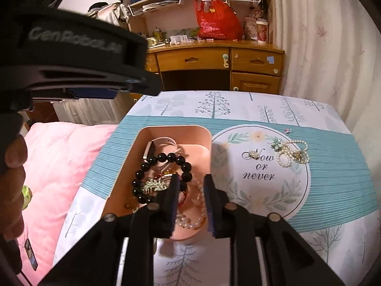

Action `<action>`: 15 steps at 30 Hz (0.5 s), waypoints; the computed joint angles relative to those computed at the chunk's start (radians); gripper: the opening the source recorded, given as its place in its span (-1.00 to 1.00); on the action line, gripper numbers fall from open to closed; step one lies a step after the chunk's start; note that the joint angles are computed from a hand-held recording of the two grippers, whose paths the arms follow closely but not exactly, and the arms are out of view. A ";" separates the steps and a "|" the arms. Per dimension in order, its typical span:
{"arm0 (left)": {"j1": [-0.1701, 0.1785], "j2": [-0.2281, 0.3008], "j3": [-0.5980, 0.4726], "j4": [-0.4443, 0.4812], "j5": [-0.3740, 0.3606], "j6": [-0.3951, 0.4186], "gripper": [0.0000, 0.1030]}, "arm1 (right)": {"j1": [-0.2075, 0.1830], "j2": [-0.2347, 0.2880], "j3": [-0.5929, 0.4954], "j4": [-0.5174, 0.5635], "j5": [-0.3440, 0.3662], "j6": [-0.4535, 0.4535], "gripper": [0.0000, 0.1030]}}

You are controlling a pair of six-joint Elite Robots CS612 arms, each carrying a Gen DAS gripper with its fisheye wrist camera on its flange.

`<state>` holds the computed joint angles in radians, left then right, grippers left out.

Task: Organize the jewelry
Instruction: 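Carry the black bracelet and red ring into the peach box and open both tools, then move both tools toward the pearl necklace on the cloth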

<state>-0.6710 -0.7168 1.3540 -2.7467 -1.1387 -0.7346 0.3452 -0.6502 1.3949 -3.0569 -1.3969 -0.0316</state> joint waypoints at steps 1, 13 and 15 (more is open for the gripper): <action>0.002 0.004 -0.003 -0.003 -0.007 0.008 0.08 | -0.002 0.000 0.001 -0.001 0.000 0.002 -0.38; 0.003 0.081 -0.112 0.031 -0.085 0.039 0.14 | -0.007 0.020 0.005 -0.042 -0.248 -0.226 0.30; -0.001 0.099 -0.147 0.058 -0.083 0.050 0.14 | -0.016 0.026 -0.001 -0.027 -0.279 -0.251 0.30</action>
<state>-0.6715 -0.6182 1.2071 -2.6888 -1.2218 -0.6844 0.3291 -0.6243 1.3935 -3.0843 -1.6758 -0.2822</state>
